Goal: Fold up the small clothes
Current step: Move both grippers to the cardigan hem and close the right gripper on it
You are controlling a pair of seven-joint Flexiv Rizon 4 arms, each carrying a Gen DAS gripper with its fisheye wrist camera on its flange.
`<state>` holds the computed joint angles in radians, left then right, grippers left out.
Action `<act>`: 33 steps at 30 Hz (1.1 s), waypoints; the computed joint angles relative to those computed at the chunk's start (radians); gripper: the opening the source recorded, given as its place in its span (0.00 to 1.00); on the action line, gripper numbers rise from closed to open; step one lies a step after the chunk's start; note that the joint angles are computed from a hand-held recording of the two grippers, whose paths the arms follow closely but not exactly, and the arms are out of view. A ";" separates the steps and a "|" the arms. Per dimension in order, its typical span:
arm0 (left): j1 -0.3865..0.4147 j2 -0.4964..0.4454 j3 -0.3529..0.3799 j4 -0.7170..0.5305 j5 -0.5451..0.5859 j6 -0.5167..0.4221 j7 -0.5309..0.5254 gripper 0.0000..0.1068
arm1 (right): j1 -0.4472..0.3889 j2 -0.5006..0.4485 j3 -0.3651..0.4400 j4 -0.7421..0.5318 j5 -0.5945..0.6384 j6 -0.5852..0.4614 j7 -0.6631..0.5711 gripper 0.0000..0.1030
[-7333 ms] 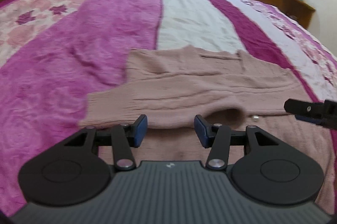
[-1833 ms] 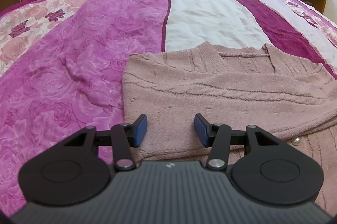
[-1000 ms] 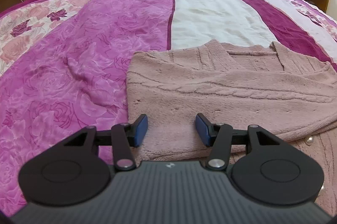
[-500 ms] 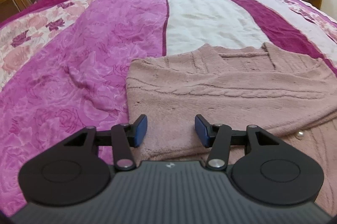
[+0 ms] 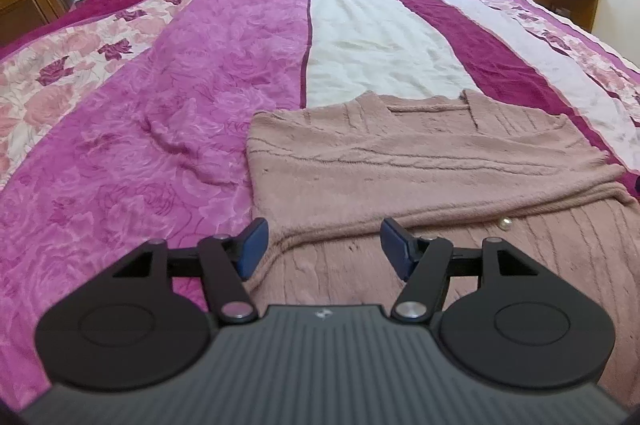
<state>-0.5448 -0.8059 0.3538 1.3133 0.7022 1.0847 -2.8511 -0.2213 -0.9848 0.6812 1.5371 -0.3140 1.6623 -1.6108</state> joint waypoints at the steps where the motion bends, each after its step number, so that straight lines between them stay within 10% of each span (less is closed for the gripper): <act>1: -0.003 0.009 -0.002 0.010 0.000 0.005 -0.002 0.60 | -0.020 0.009 0.020 0.020 -0.005 -0.008 -0.010 0.61; 16: -0.056 0.129 -0.021 0.159 0.049 0.049 -0.014 0.67 | -0.192 0.156 0.152 0.243 0.045 -0.127 -0.306 0.71; 33: -0.038 0.136 -0.100 0.267 -0.019 0.127 0.101 0.67 | -0.040 0.225 0.023 0.325 0.094 -0.377 -0.584 0.72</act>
